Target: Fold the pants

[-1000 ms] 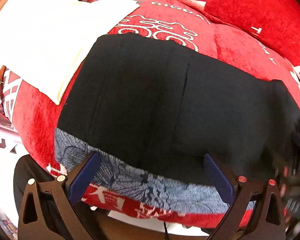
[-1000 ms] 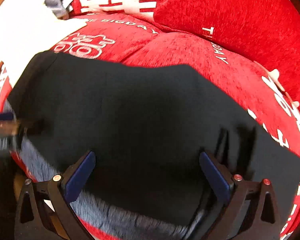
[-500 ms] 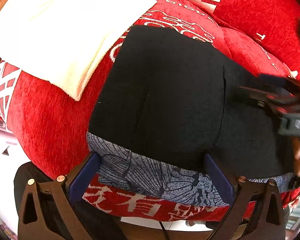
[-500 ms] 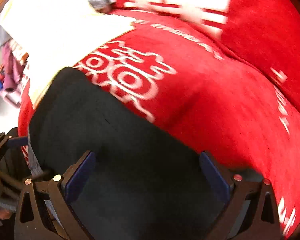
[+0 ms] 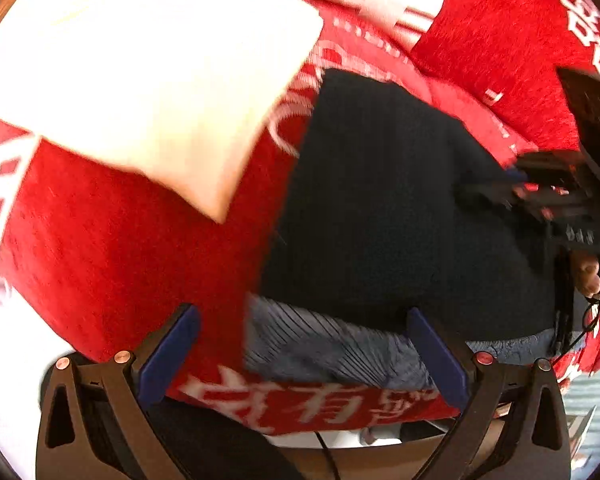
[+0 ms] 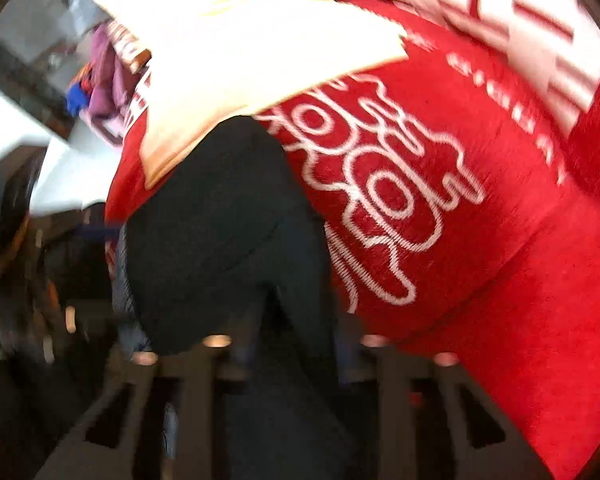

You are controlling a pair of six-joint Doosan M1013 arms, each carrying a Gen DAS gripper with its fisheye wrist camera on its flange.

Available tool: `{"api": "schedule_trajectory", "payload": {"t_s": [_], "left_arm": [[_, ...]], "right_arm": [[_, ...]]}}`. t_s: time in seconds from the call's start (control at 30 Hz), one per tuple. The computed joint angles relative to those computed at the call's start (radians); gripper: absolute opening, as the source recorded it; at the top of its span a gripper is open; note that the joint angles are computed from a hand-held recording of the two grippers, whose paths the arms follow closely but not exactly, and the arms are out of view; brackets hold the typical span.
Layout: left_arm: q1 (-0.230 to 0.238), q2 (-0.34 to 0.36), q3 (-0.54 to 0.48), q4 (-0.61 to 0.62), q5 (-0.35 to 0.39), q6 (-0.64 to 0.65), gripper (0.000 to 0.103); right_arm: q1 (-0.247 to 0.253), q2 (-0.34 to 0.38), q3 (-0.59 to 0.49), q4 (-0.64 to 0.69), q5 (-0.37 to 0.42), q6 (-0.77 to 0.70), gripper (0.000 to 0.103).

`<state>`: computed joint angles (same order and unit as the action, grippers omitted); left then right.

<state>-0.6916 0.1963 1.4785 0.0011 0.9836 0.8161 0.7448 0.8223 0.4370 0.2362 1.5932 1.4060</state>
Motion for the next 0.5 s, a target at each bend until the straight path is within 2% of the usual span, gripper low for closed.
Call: {"api": "schedule_trajectory", "payload": {"t_s": [0.07,0.1,0.17,0.3,0.4,0.5], "left_arm": [[0.02,-0.015,0.015,-0.051,-0.037,0.076,0.103],[0.04,-0.023,0.027,-0.114,-0.073,0.159,0.103],[0.06,-0.021,0.025,-0.165,-0.087,0.237,0.103],[0.1,-0.001,0.009,-0.342,-0.129,0.505,0.103],[0.114,0.039,-0.034,-0.468,-0.105,0.699,0.103],[0.108,0.089,-0.093,-0.496,-0.024,0.748,0.103]], "right_arm": [[0.007,-0.033,0.036,-0.007,-0.034,-0.019,0.019],[0.008,-0.042,0.045,-0.008,-0.047,-0.025,0.019],[0.013,-0.078,0.088,-0.013,-0.094,-0.037,0.019],[0.031,-0.122,0.142,-0.037,-0.15,-0.038,0.019],[0.037,-0.127,0.149,-0.061,-0.16,-0.026,0.019],[0.038,-0.111,0.129,-0.076,-0.15,-0.003,0.019]]}}
